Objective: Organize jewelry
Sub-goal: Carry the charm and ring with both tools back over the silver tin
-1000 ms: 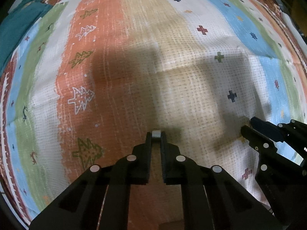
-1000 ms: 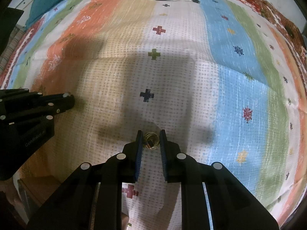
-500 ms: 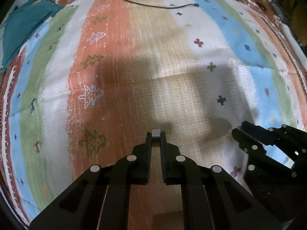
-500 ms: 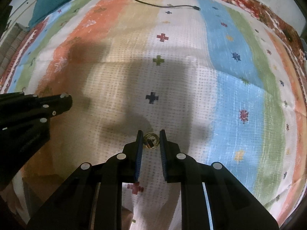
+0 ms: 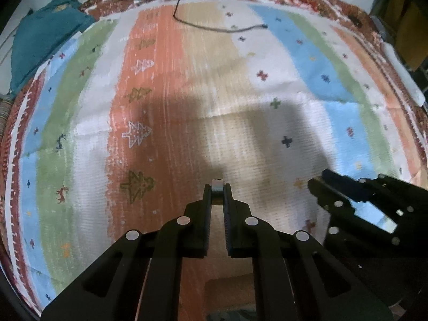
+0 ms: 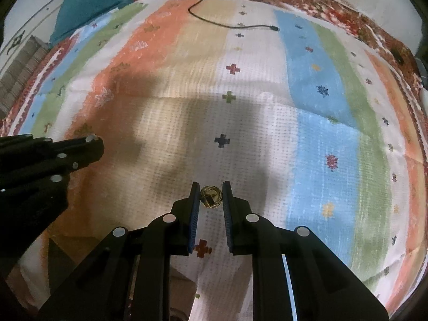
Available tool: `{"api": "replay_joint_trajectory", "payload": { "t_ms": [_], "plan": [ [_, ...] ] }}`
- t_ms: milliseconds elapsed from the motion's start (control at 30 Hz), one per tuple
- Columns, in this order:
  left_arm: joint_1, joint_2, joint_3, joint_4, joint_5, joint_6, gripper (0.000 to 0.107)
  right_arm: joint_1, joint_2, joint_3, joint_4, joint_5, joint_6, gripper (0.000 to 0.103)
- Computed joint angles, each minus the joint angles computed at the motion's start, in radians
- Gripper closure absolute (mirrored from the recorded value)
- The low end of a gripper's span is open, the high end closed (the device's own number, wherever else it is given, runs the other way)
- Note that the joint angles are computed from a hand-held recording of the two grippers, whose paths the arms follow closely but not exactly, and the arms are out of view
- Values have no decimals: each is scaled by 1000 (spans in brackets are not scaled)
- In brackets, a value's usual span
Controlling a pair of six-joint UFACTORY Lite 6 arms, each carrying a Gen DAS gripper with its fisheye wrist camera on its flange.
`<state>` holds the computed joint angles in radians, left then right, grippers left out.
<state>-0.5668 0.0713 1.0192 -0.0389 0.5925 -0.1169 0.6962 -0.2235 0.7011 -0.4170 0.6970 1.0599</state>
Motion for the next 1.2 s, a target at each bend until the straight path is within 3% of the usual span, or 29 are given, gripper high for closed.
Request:
{"api": "replay_joint_trajectory", "payload": {
  "t_ms": [400, 667, 1200],
  "plan": [
    [-31, -198, -123, 122, 1, -122, 99, 125, -130, -37, -76, 110, 187, 85],
    [-53, -377, -210, 37, 23, -50, 99, 276, -177, -26, -122, 204, 297, 85],
    [-143, -661, -315, 97, 171, -135, 99, 609, -260, 17, -161, 434, 541, 85]
  ]
}}
